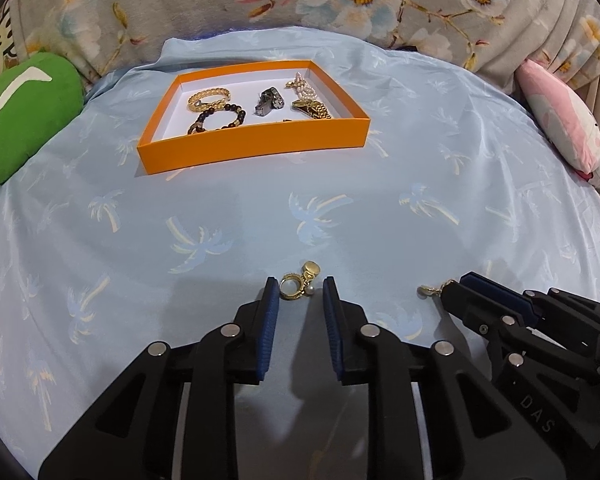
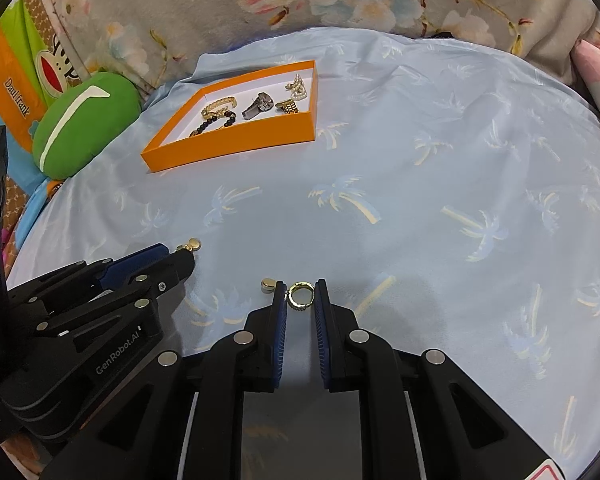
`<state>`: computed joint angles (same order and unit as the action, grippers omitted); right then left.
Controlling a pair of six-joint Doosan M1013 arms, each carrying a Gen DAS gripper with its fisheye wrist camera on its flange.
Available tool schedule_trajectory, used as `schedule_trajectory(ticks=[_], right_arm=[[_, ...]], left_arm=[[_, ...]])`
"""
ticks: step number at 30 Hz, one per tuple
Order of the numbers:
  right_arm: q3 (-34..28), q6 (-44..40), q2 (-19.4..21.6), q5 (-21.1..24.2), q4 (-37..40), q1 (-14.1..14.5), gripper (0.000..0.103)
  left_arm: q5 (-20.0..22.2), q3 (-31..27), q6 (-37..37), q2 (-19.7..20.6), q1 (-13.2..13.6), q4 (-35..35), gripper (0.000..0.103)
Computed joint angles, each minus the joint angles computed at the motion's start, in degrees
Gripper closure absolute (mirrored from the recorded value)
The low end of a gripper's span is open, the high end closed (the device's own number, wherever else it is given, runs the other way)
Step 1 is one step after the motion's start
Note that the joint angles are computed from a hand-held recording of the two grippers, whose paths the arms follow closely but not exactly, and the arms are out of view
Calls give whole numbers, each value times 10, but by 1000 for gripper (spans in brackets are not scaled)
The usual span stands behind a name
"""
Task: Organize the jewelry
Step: 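Grasp the gold charm earring with the left tool while the right tool grasps the small gold hoop, then carry both held earrings over the orange box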
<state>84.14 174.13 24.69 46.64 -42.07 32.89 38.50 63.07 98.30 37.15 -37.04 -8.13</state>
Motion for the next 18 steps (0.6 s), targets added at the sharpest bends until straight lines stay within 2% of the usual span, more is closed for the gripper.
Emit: schedule_trajectory(ticks=[1, 5, 6, 7, 12, 14, 18], right_arm=[[1, 0, 0, -2, 0, 0, 90], [1, 0, 0, -3, 1, -1, 90], [1, 0, 0, -4, 1, -1, 90], [0, 1, 0, -4, 1, -1, 90], [3, 6, -3, -8, -3, -1, 90], [5, 10, -5, -12, -7, -1, 90], [6, 19, -8, -15, -17, 0, 90]], left_arm=[[1, -1, 4, 1, 0, -4, 75], [3, -6, -5, 4, -5, 18, 75], [2, -6, -8, 4, -6, 24, 77], [2, -7, -10, 4, -7, 26, 85], [-5, -4, -13, 2, -4, 13, 85], [-12, 0, -19, -1, -3, 11, 103], [-11, 3, -14, -5, 2, -9, 103]])
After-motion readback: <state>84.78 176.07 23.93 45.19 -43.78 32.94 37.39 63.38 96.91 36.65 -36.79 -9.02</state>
